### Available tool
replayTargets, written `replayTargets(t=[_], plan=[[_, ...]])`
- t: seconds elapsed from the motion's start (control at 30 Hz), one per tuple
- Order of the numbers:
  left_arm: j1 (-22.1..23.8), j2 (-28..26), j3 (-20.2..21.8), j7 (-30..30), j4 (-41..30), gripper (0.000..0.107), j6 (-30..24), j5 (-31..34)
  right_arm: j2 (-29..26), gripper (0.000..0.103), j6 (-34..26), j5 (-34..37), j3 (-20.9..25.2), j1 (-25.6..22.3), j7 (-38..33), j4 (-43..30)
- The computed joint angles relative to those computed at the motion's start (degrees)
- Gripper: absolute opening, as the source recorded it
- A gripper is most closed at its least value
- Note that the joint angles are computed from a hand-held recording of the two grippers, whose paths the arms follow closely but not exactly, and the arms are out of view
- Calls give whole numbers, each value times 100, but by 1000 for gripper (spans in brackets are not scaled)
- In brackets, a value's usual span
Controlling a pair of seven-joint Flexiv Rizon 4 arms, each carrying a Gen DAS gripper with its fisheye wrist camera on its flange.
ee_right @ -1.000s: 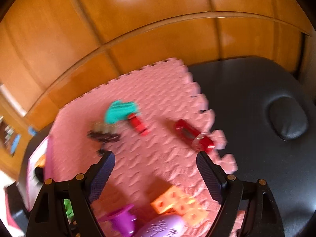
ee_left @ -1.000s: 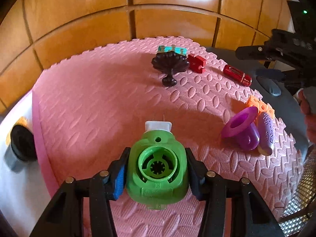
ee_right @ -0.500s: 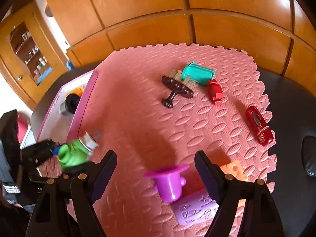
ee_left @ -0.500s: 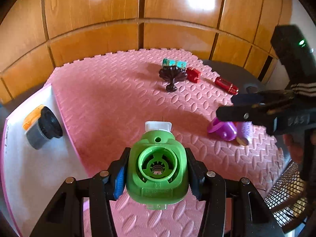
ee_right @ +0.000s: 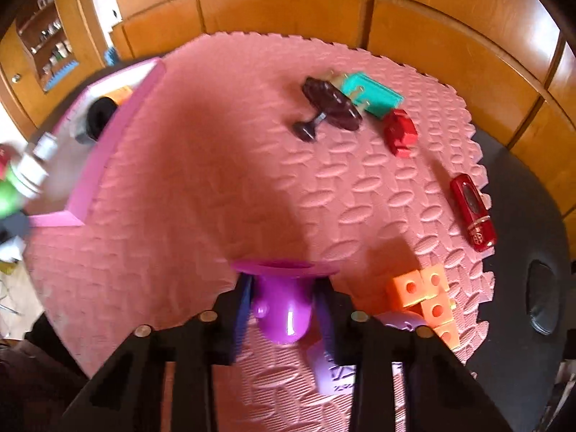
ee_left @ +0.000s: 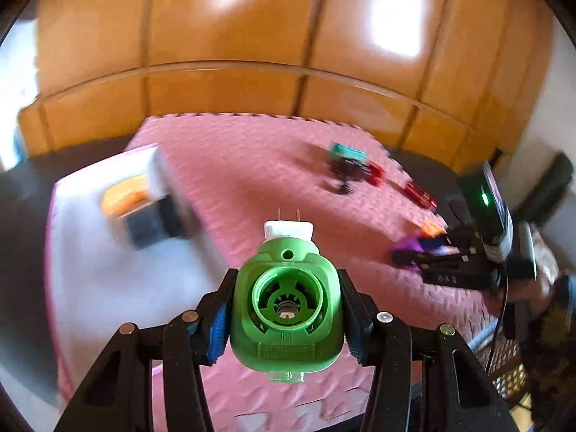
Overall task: Organize rigid objects
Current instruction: 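Lift the green nozzle piece with the left gripper while the right gripper grasps the purple cup piece, then lower the green nozzle piece into the tray beside the cylinder and open the left gripper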
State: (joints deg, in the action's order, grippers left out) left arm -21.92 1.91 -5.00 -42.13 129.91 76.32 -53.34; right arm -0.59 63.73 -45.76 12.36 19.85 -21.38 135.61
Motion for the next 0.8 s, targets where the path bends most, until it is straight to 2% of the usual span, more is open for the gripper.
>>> replayTargets(t=[0.3,0.5,0.8], plan=[[512,-131,222,-901,12,52,-70,270,-17,32,100,-94,-28,-25,191,54],[700,-299,176,-1256,-41,52,-262,662,-78,32,168,-248,-74,-49,318,36],[902,-803,-9,-1728,-425,52,-196,1052,-105,32,199,-431,-101,-67,407,38]])
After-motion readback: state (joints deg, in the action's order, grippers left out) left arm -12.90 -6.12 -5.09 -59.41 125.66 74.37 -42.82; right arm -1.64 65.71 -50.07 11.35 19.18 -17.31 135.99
